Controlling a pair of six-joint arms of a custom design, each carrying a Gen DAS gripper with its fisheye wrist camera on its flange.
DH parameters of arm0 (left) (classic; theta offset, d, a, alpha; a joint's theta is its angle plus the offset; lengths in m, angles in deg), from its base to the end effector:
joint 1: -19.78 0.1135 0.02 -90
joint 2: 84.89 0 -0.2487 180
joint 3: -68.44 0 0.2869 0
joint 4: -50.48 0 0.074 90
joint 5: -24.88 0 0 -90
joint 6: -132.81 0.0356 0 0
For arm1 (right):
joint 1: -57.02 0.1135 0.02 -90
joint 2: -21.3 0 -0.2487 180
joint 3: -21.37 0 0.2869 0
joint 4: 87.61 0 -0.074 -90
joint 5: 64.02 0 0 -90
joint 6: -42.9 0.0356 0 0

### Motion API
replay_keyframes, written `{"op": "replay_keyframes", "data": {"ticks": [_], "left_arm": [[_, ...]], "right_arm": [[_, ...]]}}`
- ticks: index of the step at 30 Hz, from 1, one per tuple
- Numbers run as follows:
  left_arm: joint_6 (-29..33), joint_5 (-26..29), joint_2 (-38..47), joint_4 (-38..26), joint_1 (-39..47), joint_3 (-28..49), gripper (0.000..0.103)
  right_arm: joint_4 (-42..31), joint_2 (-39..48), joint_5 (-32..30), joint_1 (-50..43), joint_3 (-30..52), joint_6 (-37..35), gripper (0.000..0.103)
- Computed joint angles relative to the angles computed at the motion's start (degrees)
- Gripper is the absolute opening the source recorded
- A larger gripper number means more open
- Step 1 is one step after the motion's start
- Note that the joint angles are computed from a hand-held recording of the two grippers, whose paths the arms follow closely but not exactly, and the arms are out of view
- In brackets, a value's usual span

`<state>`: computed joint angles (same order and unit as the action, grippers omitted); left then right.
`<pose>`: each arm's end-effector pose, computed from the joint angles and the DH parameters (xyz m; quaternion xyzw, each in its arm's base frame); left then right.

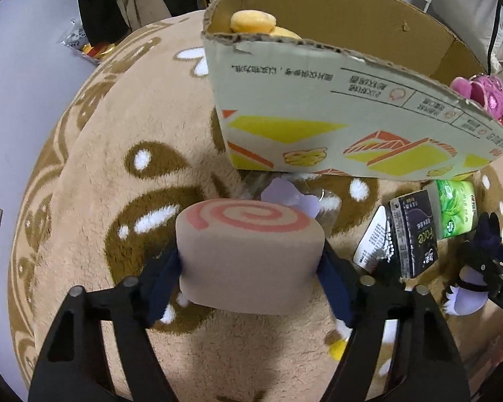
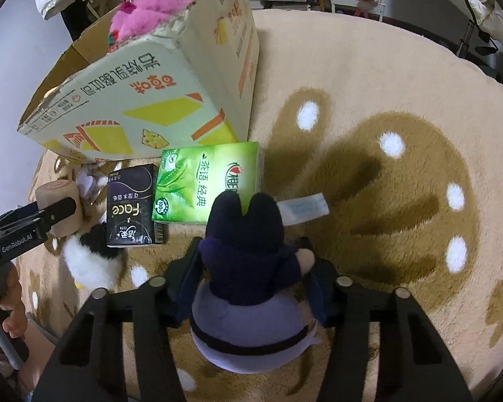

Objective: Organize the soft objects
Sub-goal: 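Grasp the pink-swirl cushion with the left tool while the right tool grasps the purple-hatted doll, then lift the cushion with the left tool while the right tool carries the doll over the box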

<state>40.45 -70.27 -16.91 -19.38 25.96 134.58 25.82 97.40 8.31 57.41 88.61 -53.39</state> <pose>0.2461 0.0299 0.2309 -0.0806 0.9830 0.0496 0.1573 0.2708 0.0126 0.2063 -0.0765 0.9774 0.1457 0.1330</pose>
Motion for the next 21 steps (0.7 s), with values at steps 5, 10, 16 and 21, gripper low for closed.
{"op": "replay_keyframes", "data": {"ticks": [5,10,16,21], "left_arm": [[-0.5,0.1,-3.0,-0.9,0.2,-0.8,0.061],[-0.4,2.1,-6.6,-2.4,0.2,-1.5,0.058],[-1.4,-0.4,-13.6,-3.2,-2.4,-2.5,0.058],[-2.1,-3.5,-22.1,-2.0,-4.8,-3.2,0.058]], "right_arm": [[-0.2,-2.1,-1.9,0.3,-0.1,-1.4,0.044],[0.7,-5.6,-3.5,0.6,-0.8,-1.4,0.042],[3.6,-11.0,-8.8,-1.3,-1.7,-1.2,0.042],[6.5,-16.0,-13.1,-2.5,-2.6,-0.8,0.042]]}}
